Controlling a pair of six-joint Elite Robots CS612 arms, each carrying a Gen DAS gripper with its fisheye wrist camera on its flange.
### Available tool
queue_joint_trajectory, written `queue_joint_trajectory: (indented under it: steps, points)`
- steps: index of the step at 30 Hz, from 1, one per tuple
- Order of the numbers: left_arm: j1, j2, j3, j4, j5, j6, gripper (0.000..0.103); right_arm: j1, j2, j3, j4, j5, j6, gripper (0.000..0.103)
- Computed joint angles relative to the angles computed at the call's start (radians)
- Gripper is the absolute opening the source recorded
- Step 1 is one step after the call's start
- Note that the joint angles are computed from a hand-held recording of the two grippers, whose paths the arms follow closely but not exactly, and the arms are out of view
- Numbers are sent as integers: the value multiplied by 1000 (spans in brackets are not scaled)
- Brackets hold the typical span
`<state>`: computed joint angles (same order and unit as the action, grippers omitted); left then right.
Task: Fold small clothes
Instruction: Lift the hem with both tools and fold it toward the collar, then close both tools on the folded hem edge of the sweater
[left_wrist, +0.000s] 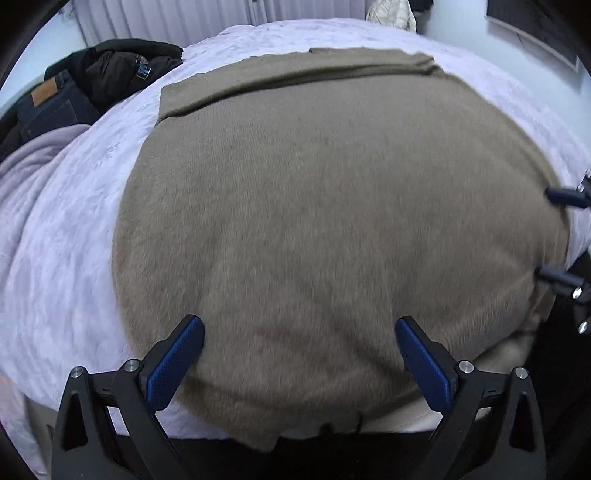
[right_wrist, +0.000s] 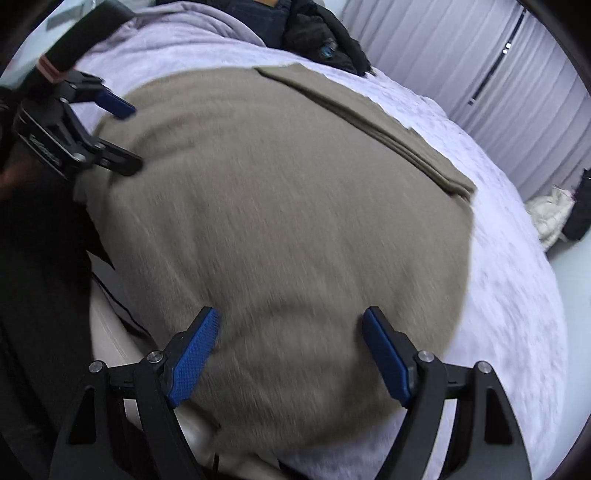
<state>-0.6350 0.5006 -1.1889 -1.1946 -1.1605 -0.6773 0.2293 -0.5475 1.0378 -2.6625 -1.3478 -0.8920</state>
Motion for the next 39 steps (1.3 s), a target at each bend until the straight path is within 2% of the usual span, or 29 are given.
queue_joint_trajectory:
  steps: [2,4,5,6,9,11,13,14,16,19,22,24,25,27,29,30,32,34,37,39]
  points:
    - [-14,5,-27,33,44,-5,103,11,-15,28,-23,-59,-1,83]
    - [-29,23,-79,24,113,-15,103,28,-28,60,-86,-145,-95,83]
    - [-31,29,-93,6,122,-20,103,29,-38,85,-148,-142,-119,83]
    - [-28,31,-96,-22,117,-21,103,26,-48,99,-177,-110,-117,83]
    - [-15,0,-33,-86,110,-21,103,18,-56,67,-108,32,-27,83]
    - [-10,-26,28,-103,127,-16,103,28,-38,29,-87,44,25,83]
    - [-6,-52,86,-12,169,-35,103,40,-12,-16,-46,27,57,83]
    - [-4,-47,82,18,166,-44,103,47,0,-35,-20,5,60,83]
    - [-3,4,-8,-4,127,-45,103,51,13,-46,13,-51,46,83]
    - [-3,47,-89,39,83,-55,103,28,-2,-6,-6,-5,17,83]
    - [-7,42,-75,238,115,-77,103,12,-20,40,-39,-36,-34,83]
    - [-2,49,-84,313,89,-111,103,6,-26,61,-64,-57,-74,83]
    - [-2,59,-106,310,86,-118,103,3,-28,67,-72,-65,-87,83]
    - [-13,71,-148,284,128,-122,103,0,-35,84,-96,-77,-95,83]
    - [-24,74,-172,218,160,-98,103,-2,-50,107,-115,-90,-67,83]
    - [-30,72,-174,184,169,-83,103,-3,-56,107,-106,-72,-46,83]
    - [-37,54,-141,96,200,-41,103,-2,-59,95,-105,-16,-16,83]
    - [-39,28,-84,35,216,-10,103,8,-52,85,-148,7,10,83]
    - [-32,-11,17,-1,206,15,103,24,-30,58,-160,-8,21,83]
    - [-29,-15,38,-12,185,7,103,29,-10,30,-137,-38,12,83]
